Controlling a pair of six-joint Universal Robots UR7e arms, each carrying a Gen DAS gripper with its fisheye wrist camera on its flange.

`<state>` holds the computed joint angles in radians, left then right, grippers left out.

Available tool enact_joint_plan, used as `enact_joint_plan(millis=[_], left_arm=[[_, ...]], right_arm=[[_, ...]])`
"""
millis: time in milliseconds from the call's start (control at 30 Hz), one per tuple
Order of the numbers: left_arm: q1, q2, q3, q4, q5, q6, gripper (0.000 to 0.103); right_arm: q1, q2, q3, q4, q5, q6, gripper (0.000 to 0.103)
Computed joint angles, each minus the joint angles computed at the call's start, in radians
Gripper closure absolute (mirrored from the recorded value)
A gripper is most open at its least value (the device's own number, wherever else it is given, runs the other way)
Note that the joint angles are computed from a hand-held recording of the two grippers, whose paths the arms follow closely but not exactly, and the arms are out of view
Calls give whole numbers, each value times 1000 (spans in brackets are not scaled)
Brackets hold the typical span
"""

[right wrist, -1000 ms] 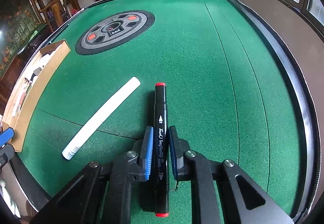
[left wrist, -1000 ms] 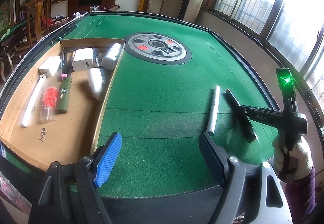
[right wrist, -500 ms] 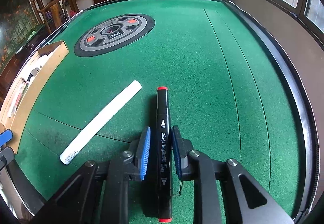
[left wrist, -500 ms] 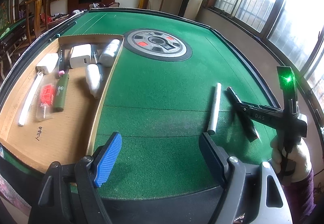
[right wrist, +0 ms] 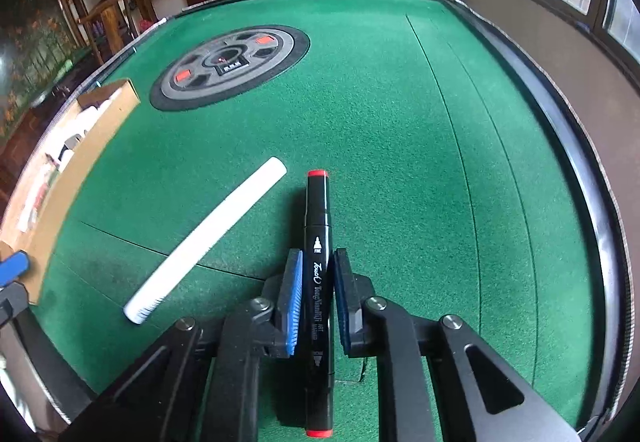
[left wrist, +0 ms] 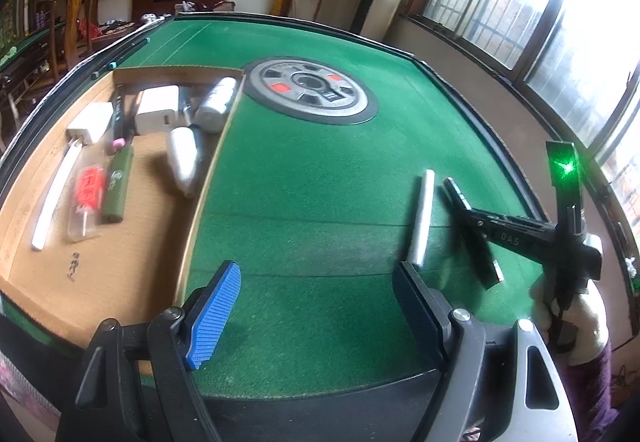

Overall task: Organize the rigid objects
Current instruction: 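Lift the black marker with the right tool, then grasp the white marker with the left tool while the right tool holds the black marker, then carry both markers over the box and lower them in, opening both tools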

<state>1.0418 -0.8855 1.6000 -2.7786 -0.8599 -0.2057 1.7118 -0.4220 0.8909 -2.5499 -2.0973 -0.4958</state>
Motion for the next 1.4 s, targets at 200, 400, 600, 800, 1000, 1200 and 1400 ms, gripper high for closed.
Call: enact_joint_plan(millis=[200, 400, 600, 800, 1000, 1200, 1400], left_arm=[[-6, 72, -97, 42, 9, 77, 21], [-12, 195, -237, 90, 15, 186, 22], [-8, 352, -422, 185, 48, 317, 22], [10, 355, -461, 251, -33, 277, 89], [33, 247, -348, 162, -134, 161, 89], [18, 76, -135, -50, -134, 139, 89], [29, -70, 23, -163, -71, 84, 89]], right_arm=[[-21, -30, 22, 22, 65, 59, 88], [-35, -34, -1, 51, 110, 87, 88], [-50, -62, 20, 57, 156, 113, 88], [-54, -85, 41, 37, 209, 101, 88], [-42, -83, 38, 46, 240, 82, 88], [-8, -70, 29, 95, 278, 55, 88], [35, -20, -47, 236, 356, 42, 88]])
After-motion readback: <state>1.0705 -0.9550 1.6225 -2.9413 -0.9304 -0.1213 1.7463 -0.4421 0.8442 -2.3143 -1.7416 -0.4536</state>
